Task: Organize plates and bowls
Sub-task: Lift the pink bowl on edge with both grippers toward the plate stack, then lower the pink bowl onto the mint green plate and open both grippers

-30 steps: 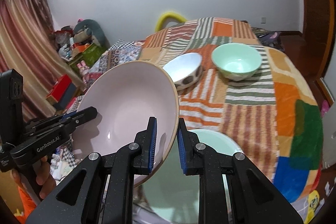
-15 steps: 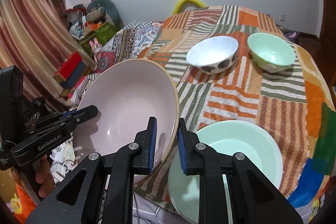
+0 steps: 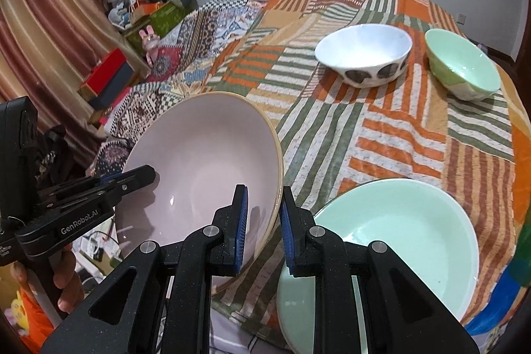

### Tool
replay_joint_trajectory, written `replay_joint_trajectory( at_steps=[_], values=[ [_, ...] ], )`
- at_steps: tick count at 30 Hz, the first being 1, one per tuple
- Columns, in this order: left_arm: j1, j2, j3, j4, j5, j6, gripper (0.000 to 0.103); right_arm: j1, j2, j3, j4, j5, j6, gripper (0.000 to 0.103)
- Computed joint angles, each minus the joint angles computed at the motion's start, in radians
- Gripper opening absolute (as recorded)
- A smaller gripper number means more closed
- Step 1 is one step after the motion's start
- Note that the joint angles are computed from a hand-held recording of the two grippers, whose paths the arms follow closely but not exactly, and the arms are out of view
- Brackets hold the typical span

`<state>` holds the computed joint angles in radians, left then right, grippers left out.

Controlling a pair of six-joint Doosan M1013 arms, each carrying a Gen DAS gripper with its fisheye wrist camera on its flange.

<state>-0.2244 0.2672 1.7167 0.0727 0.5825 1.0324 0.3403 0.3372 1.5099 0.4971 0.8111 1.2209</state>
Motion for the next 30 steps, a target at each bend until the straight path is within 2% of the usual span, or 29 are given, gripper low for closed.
replay_joint_trajectory(
  at_steps=[20, 30],
  values=[
    [0.034, 0.064, -0.013, -0.096, 0.05, 0.045, 0.012, 0.026, 0.074, -0.061, -0.094, 0.086, 0.054, 0.018],
    [0.033, 0.07, -0.015, -0.085, 0.053, 0.036, 0.012, 0.03, 0.082, -0.064, -0.1, 0.08, 0.048, 0.02]
  ],
)
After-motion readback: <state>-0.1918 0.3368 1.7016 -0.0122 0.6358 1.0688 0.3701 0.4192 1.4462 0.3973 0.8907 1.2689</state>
